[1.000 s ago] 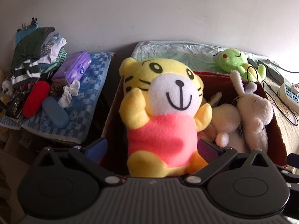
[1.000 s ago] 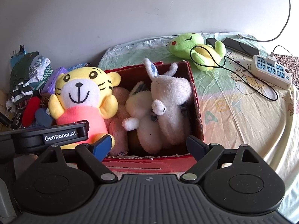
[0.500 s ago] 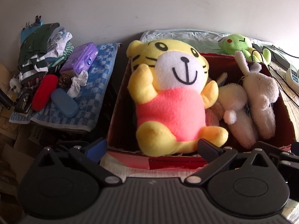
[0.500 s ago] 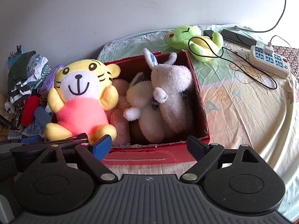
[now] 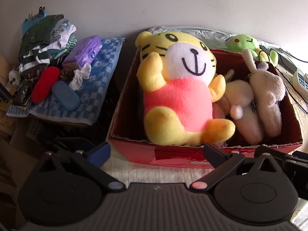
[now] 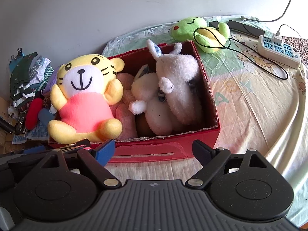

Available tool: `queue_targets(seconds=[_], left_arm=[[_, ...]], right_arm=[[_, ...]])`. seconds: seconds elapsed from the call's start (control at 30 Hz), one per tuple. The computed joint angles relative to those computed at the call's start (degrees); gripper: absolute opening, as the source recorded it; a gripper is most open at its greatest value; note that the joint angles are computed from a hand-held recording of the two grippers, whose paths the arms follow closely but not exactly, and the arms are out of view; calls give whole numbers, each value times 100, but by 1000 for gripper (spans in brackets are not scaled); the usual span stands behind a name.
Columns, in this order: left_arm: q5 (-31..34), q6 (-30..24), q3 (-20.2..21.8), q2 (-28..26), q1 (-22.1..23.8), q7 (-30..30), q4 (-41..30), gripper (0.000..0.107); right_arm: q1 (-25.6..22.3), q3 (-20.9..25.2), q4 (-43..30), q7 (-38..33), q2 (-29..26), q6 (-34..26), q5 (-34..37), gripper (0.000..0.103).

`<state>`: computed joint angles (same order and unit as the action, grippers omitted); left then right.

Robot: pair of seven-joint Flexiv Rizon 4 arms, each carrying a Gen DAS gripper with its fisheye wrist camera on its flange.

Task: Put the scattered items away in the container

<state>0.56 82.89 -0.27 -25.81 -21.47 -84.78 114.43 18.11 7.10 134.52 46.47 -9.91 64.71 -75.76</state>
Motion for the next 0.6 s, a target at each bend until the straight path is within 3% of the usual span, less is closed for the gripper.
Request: queue_targets(seconds=[0.3, 0.6], left_arm=[[-168, -60, -274, 94, 219, 335, 167, 102], [-256, -353, -262, 36, 298, 441, 176, 102]], right_arm=[[170, 93, -50, 96, 84, -657, -140, 81], [181, 63, -172, 11, -145, -384, -171, 76]])
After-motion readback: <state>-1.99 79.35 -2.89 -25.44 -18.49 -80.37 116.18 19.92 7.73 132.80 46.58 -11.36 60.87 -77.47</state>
